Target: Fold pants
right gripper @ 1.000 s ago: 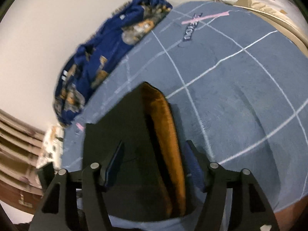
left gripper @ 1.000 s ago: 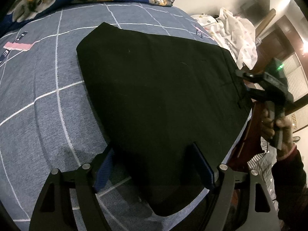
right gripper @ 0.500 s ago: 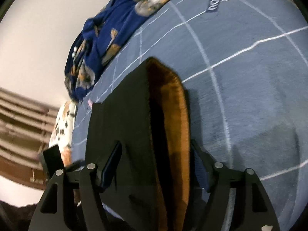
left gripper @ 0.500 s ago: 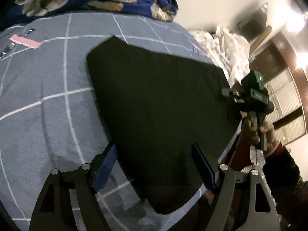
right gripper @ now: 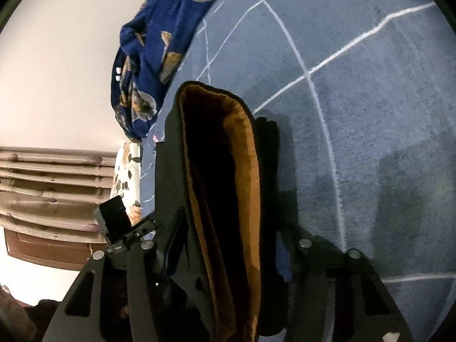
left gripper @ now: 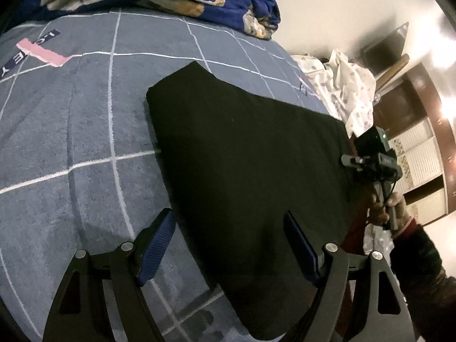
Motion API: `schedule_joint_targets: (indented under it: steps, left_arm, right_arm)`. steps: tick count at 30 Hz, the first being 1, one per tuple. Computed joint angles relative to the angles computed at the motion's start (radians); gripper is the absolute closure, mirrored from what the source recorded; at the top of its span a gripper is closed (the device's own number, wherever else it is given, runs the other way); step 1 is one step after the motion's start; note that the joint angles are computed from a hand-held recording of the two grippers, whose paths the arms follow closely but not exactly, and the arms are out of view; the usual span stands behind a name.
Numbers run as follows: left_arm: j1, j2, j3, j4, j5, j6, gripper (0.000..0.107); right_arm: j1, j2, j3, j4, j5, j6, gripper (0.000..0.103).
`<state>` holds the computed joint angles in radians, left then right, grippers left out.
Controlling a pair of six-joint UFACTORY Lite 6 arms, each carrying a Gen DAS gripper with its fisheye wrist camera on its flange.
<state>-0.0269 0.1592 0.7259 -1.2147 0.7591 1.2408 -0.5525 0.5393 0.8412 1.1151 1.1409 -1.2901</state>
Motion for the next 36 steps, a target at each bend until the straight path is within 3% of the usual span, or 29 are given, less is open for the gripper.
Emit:
schedule_joint_targets:
  steps: [5, 8, 12, 17, 21, 27, 36]
  left_arm:
    - [-0.034, 0.051, 0.051, -0.014, -0.011, 0.015, 0.029]
    - [-0.097, 0.054, 0.079, 0.001, -0.076, -0.014, 0.029]
    - [-0.186, 0.036, 0.081, 0.024, -0.192, -0.042, 0.029]
    - [-0.269, -0.005, 0.059, 0.103, -0.324, -0.13, 0.043]
    - [-0.286, -0.008, 0.066, 0.15, -0.356, -0.208, 0.052]
    - [-0.325, -0.033, 0.052, 0.247, -0.412, -0.3, 0.052]
    - [-0.329, -0.03, 0.063, 0.295, -0.41, -0.352, 0.052]
  right_arm:
    - [0.041, -0.105, -0.066, 0.003, -0.087, 0.006, 0.061]
    - [0.043, -0.157, -0.127, 0.033, -0.125, -0.024, 0.069]
    - [0.031, -0.187, -0.178, 0.082, -0.132, -0.076, 0.072]
    - [0.009, -0.15, -0.193, 0.13, -0.111, -0.13, 0.072]
    - [-0.001, -0.12, -0.194, 0.152, -0.098, -0.156, 0.072]
    - [-0.001, -0.123, -0.22, 0.19, -0.098, -0.174, 0.071]
    - [-0.012, -0.127, -0.246, 0.213, -0.088, -0.178, 0.071]
